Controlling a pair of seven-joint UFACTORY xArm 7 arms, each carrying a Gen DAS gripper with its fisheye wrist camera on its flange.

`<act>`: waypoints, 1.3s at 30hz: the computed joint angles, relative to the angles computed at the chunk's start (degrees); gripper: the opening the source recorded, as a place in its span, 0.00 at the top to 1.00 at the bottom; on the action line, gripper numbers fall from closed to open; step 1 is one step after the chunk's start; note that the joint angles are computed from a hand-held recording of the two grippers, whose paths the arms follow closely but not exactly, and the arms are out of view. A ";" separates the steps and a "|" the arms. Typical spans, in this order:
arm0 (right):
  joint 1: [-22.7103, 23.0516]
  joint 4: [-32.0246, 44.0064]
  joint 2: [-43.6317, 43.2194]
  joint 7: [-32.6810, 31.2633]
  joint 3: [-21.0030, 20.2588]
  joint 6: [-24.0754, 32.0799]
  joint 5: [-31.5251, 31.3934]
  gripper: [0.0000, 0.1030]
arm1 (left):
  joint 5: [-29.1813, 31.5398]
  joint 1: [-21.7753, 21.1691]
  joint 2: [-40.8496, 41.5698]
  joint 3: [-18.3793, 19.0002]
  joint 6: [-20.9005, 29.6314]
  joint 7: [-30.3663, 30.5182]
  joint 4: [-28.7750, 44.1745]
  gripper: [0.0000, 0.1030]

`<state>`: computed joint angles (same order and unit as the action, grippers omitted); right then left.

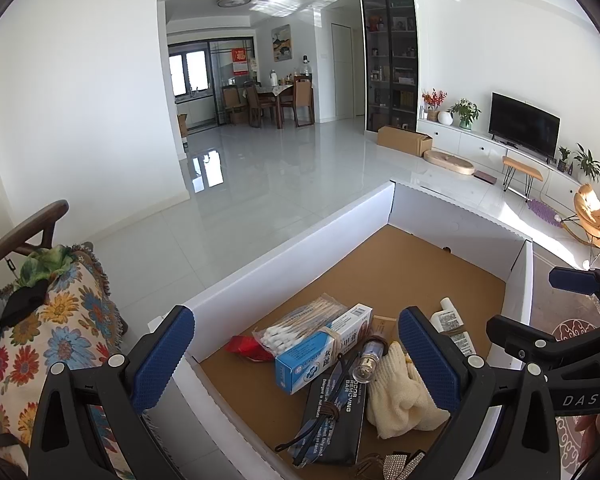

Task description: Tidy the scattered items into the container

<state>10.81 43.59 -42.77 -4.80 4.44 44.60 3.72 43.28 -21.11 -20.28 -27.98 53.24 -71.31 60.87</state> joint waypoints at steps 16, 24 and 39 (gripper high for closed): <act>0.05 0.45 0.03 0.17 -0.10 0.41 -0.01 0.01 | -0.05 -0.10 -0.19 0.11 -0.08 0.06 -0.22 0.00; 0.04 0.70 0.08 0.32 -0.09 0.46 0.08 0.01 | -0.05 0.07 -0.36 -0.07 -0.02 0.14 -0.30 0.00; -0.01 0.84 0.13 0.38 -0.10 0.64 0.02 0.01 | -0.01 0.58 -0.79 0.11 -0.07 0.93 -0.33 0.00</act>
<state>10.81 44.44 -42.64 -4.42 4.34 45.24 3.75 43.27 -20.53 -21.07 -27.87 53.17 -70.38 60.54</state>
